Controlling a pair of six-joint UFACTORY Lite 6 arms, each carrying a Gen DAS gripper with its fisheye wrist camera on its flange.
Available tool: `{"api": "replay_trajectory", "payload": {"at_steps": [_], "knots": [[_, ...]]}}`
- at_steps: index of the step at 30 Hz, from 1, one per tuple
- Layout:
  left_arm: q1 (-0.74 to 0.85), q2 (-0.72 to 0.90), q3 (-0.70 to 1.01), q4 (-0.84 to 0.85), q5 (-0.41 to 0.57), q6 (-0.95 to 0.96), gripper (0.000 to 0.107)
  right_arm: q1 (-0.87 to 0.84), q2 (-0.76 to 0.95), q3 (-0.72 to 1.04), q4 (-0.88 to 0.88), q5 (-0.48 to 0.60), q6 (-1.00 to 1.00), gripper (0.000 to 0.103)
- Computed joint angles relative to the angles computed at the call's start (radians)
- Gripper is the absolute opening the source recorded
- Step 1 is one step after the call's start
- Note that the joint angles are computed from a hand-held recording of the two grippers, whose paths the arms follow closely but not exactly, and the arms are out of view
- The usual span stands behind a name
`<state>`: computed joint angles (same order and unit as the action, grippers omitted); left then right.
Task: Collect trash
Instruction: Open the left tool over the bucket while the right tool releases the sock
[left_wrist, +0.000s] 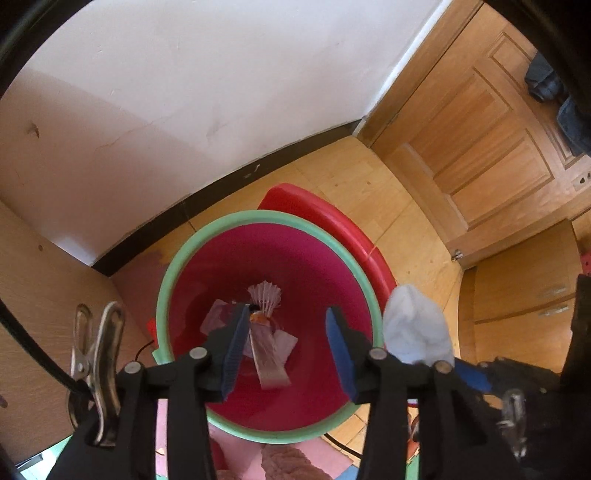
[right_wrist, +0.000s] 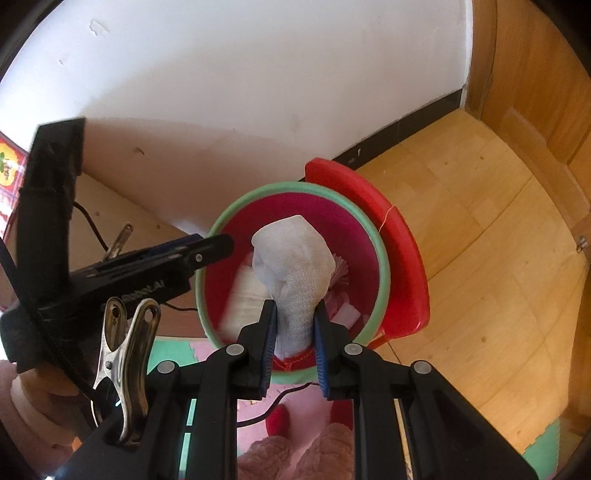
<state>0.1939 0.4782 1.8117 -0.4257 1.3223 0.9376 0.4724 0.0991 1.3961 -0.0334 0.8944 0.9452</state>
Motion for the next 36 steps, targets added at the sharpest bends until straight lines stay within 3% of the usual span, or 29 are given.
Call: {"api": "replay_trajectory", "payload": {"at_steps": [14,17,21,36], "knots": [[-0.003,0.072,0.177,0.012,0.071,-0.114,0.046,-0.029,0.044,-0.005,0.058,-0.028,-0.082,0.023],[0.002,0.072,0.190,0.006,0.082,-0.122,0.047,-0.012,0.059,0.019,0.028,-0.011,-0.064,0.034],[0.006,0.061,0.196,0.006,0.100,-0.133,0.047,0.019,0.062,0.037,-0.035,0.009,-0.014,0.058],[0.038,-0.001,0.281,-0.020,0.212,-0.192,0.047,0.040,0.003,0.095,-0.046,0.089,-0.024,0.058]]}}
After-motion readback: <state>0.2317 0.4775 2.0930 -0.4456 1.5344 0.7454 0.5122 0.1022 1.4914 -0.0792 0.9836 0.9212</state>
